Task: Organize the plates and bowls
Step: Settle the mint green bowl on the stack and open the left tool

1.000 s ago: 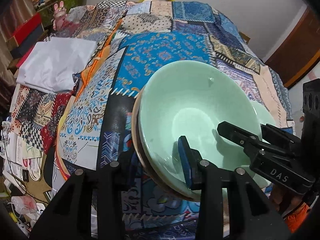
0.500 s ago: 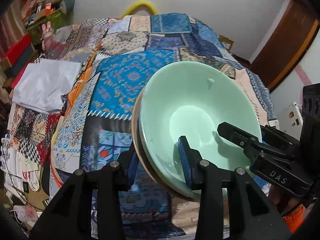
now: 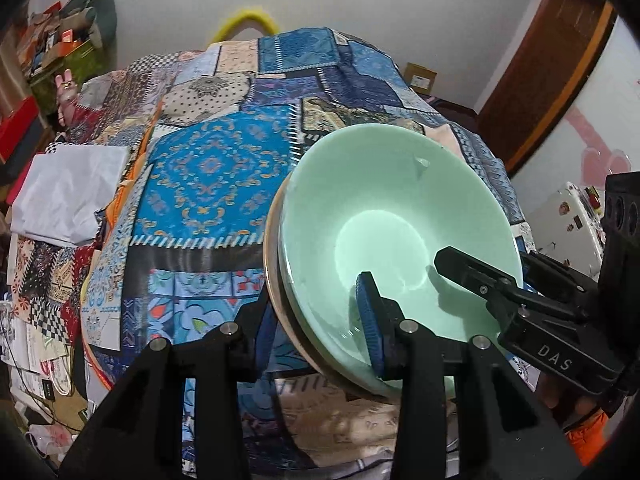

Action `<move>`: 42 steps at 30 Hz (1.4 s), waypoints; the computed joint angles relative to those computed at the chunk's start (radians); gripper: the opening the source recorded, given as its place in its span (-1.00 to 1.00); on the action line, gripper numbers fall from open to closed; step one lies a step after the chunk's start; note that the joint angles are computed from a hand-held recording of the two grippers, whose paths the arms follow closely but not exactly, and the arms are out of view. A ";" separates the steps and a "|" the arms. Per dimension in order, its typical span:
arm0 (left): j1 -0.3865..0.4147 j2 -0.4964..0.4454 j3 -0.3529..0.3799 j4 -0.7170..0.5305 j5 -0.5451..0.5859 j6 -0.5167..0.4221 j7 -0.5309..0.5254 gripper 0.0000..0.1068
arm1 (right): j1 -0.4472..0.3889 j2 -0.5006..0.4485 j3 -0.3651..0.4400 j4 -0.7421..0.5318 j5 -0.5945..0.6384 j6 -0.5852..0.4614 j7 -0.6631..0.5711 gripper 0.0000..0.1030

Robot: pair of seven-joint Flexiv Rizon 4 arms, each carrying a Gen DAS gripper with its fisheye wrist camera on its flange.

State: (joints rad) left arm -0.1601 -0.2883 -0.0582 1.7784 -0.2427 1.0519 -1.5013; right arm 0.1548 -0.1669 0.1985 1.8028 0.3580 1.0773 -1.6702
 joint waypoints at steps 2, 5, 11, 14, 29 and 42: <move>-0.005 -0.006 -0.006 -0.008 0.001 -0.008 0.002 -0.29 | -0.005 0.006 -0.004 0.007 0.000 -0.002 0.004 -0.24; -0.014 -0.018 -0.011 -0.022 0.007 -0.020 0.004 -0.29 | -0.011 0.016 -0.011 0.021 0.000 -0.003 0.009 -0.24; -0.030 -0.045 -0.017 -0.050 0.017 -0.042 0.007 -0.29 | -0.025 0.024 -0.021 0.037 0.013 -0.013 0.017 -0.24; -0.036 -0.061 -0.018 -0.065 0.023 -0.050 0.007 -0.29 | -0.029 0.021 -0.024 0.039 0.020 -0.021 0.021 -0.24; -0.039 -0.146 -0.015 -0.130 0.032 -0.127 -0.005 -0.29 | -0.048 -0.028 -0.021 0.025 0.037 -0.070 0.035 -0.24; -0.026 -0.158 -0.025 -0.110 -0.009 -0.102 0.017 -0.29 | -0.042 -0.022 -0.025 0.072 -0.016 -0.002 0.042 -0.24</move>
